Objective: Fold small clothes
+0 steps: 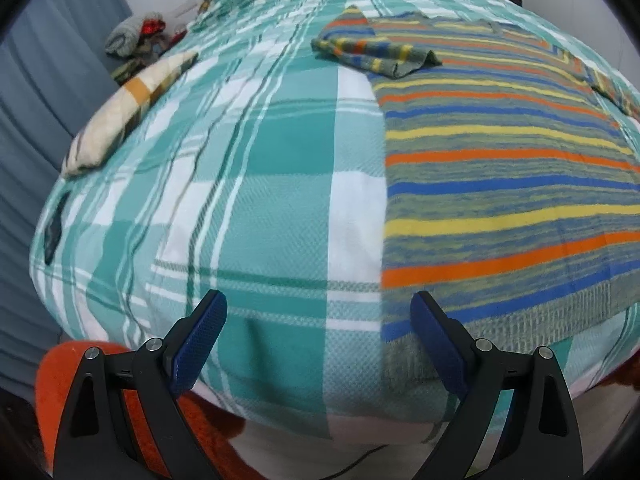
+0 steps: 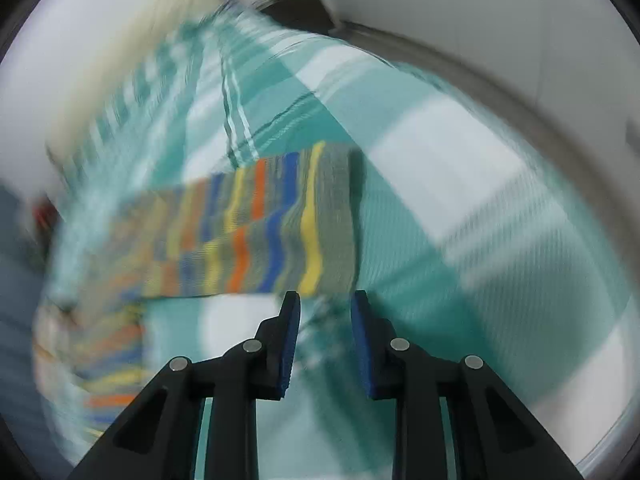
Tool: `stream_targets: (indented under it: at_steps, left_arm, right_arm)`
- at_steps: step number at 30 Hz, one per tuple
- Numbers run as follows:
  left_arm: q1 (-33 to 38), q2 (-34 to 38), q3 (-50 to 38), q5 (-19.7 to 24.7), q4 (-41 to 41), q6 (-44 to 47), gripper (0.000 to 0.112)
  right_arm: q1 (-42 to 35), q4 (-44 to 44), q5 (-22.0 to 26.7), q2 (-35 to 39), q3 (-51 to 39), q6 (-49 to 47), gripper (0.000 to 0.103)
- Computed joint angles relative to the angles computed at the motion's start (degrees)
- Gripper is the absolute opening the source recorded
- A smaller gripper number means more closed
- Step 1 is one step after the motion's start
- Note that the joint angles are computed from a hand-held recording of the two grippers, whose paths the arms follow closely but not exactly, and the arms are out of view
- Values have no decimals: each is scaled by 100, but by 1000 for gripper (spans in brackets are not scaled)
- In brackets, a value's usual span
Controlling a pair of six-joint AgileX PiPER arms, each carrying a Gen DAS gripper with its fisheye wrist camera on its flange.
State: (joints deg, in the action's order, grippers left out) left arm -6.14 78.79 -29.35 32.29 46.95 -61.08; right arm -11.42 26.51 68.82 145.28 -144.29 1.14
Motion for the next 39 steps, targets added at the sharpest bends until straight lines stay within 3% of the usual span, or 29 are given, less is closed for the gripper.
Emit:
stream_targets:
  at_steps: [1, 2, 4, 6, 7, 8, 11, 15, 18, 20, 22, 24, 25, 28, 30, 32, 33, 39]
  left_arm:
    - [52, 66, -29, -60, -88, 88, 94]
    - [76, 144, -78, -97, -164, 156, 94]
    - [62, 188, -143, -129, -220, 208, 94]
    - [-59, 138, -146, -26, -85, 75, 94]
    - [-112, 100, -129, 46, -19, 11, 94]
    - [-153, 36, -93, 109, 44, -41, 94]
    - [-138, -154, 64, 159, 123, -87, 94]
    - [-24, -9, -34, 146, -152, 268, 94]
    - [-59, -226, -291, 429, -441, 831, 94]
    - [133, -677, -653, 574, -1039, 1780, 94]
    - [428, -940, -1085, 515, -1693, 2754, 95]
    - [681, -861, -1712, 336, -2303, 3671, 97]
    - [748, -708, -1976, 171, -2524, 3992, 98]
    - [727, 354, -2790, -340, -3143, 5049, 99]
    - [476, 1446, -3369, -410, -2685, 5162, 99]
    - [286, 2349, -3897, -299, -1809, 4716, 86]
    - [267, 2781, -4243, -160, -1654, 4662, 78]
    - [569, 3876, -5336, -79, -1986, 4531, 78]
  right_arm:
    - [-71, 360, -192, -99, 344, -24, 31]
    - [-196, 932, -231, 8, 458, 62, 41]
    - [-268, 1499, -491, 236, 443, 251, 47]
    - [-291, 1943, -1197, 130, 1053, 141, 38]
    - [-309, 1986, -1374, 107, 1202, 223, 9]
    - [-287, 1800, -1689, -49, 1567, 307, 3]
    - [-7, 524, -2069, -383, 1736, 537, 3]
    - [392, -973, -1894, -472, 1505, 727, 3]
    - [459, -972, -1944, -658, 1735, 387, 20]
    - [480, -1019, -2462, -1214, 2650, 191, 52]
    - [539, -1766, -3149, -2020, 3796, 588, 65]
    - [535, -1890, -3766, -2888, 4941, 540, 68]
    - [497, -1608, -4240, -3223, 5496, 174, 68]
    - [595, 48, -4773, -4196, 6789, -1543, 68]
    - [722, 1194, -4803, -4553, 7254, -2672, 68]
    - [926, 2140, -4870, -4764, 7648, -3650, 69]
    - [1033, 2285, -4782, -4828, 7765, -3885, 69]
    - [1562, 1911, -4702, -4678, 7710, -4209, 69]
